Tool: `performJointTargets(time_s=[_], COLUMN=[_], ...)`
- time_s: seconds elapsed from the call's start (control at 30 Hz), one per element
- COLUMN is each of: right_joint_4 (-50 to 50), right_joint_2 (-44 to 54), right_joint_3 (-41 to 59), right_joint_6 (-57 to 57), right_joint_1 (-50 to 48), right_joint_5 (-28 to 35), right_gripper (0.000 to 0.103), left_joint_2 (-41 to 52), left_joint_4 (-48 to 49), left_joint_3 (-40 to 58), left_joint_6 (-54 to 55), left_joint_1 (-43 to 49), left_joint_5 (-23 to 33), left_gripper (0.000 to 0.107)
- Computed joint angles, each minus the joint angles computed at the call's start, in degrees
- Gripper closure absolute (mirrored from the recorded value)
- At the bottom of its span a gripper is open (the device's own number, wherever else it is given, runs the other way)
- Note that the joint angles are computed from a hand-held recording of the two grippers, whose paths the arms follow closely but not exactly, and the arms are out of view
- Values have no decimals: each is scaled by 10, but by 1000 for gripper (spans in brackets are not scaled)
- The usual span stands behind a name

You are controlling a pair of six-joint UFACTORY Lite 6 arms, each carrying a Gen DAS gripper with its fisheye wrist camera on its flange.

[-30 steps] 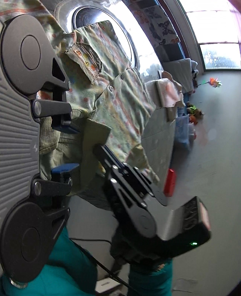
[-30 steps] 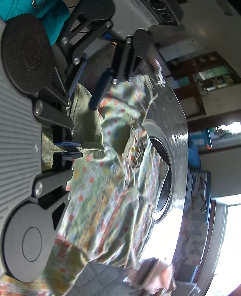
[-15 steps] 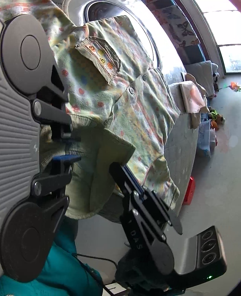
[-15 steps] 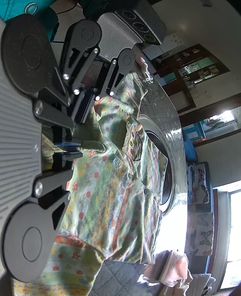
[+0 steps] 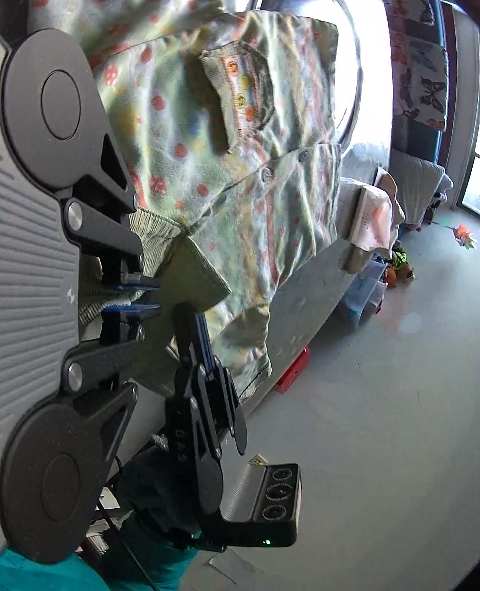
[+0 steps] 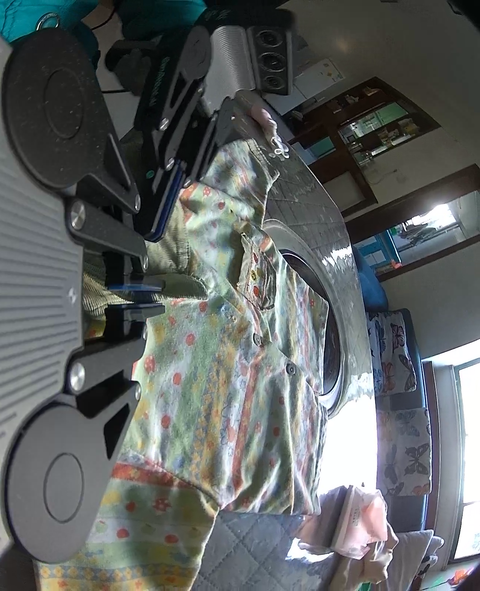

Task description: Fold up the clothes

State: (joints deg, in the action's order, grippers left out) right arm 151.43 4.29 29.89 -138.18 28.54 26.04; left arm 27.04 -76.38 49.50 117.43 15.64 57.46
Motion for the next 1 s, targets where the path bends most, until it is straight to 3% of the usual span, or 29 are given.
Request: performJointTargets(time_s=[0.3, 0.47, 0.67, 0.8, 1.0], right_joint_4=[-41, -79, -149, -191, -137], right_joint_2=[-6, 29, 71, 77, 50], right_joint_3=[-2, 27, 65, 74, 76], right_joint_6=[33, 50, 92, 117, 66], right_joint_1=[1, 24, 36, 40, 35], right_joint_5=[21, 21, 11, 13, 5], right_gripper=[98, 98, 97, 93, 93], left_joint_2=[45, 15, -37, -55, -23], left_joint_4=[17, 30, 79, 73, 53], left_joint_3=[28, 9, 1, 10, 28], left_joint_6=[-9, 23, 55, 54, 50], left_joint_1=[-1, 6, 81, 109, 92], left_joint_5=[-8, -9, 39, 40, 12], left_gripper=[98, 93, 88, 87, 87])
